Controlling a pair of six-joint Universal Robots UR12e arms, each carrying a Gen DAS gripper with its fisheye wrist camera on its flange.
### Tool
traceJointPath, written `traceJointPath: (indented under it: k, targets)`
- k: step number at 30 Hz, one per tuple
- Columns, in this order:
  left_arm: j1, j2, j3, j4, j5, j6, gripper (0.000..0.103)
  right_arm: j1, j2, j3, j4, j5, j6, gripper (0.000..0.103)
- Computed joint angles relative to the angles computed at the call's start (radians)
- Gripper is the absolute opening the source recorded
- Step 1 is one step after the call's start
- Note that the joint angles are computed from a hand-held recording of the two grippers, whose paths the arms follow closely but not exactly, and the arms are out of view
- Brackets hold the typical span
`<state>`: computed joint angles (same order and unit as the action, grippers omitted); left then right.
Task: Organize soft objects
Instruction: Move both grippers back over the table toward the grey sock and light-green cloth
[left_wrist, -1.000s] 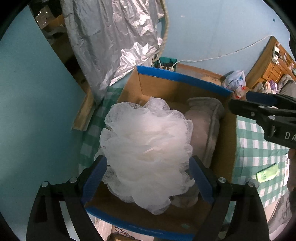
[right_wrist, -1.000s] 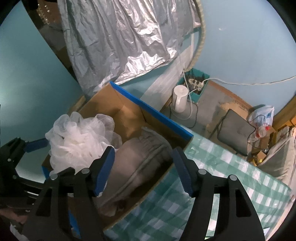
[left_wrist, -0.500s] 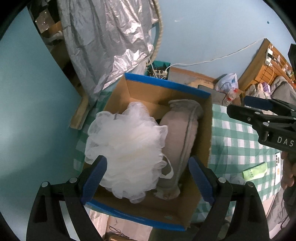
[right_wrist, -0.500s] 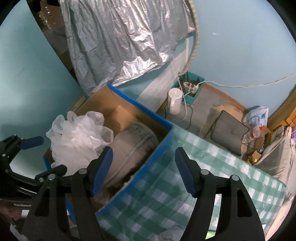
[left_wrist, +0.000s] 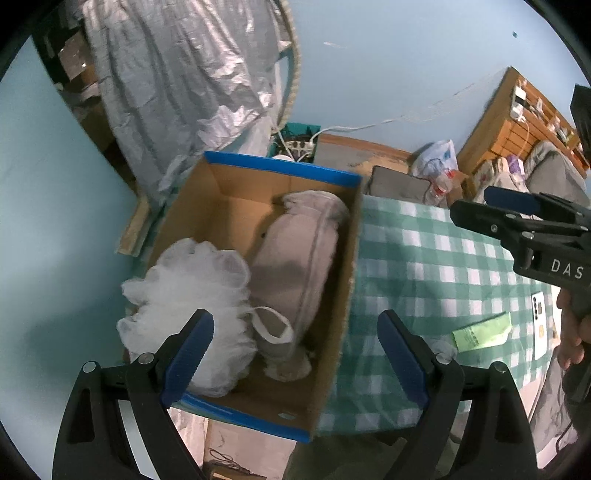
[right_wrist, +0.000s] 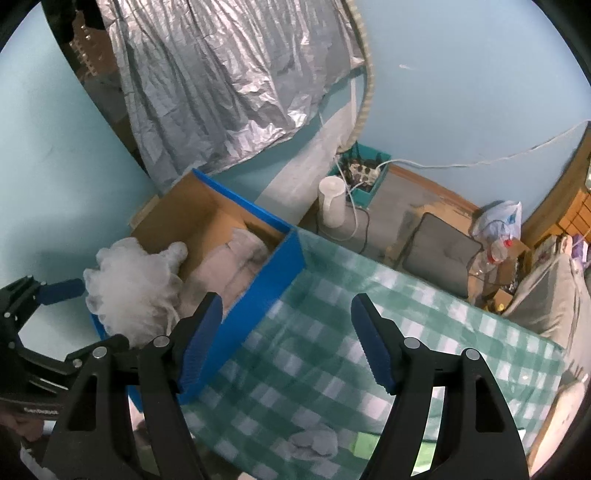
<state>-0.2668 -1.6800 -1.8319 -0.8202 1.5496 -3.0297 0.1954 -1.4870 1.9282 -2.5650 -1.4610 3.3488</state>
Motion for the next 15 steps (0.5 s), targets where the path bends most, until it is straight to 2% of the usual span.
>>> traceJointPath:
  k: [15]
  targets:
    - [-0.069,-0.017,0.011,-0.025,0.0,-0.006,0.091,-0.072,-0.108,0.119,0.02,0.0,0.022,0.073]
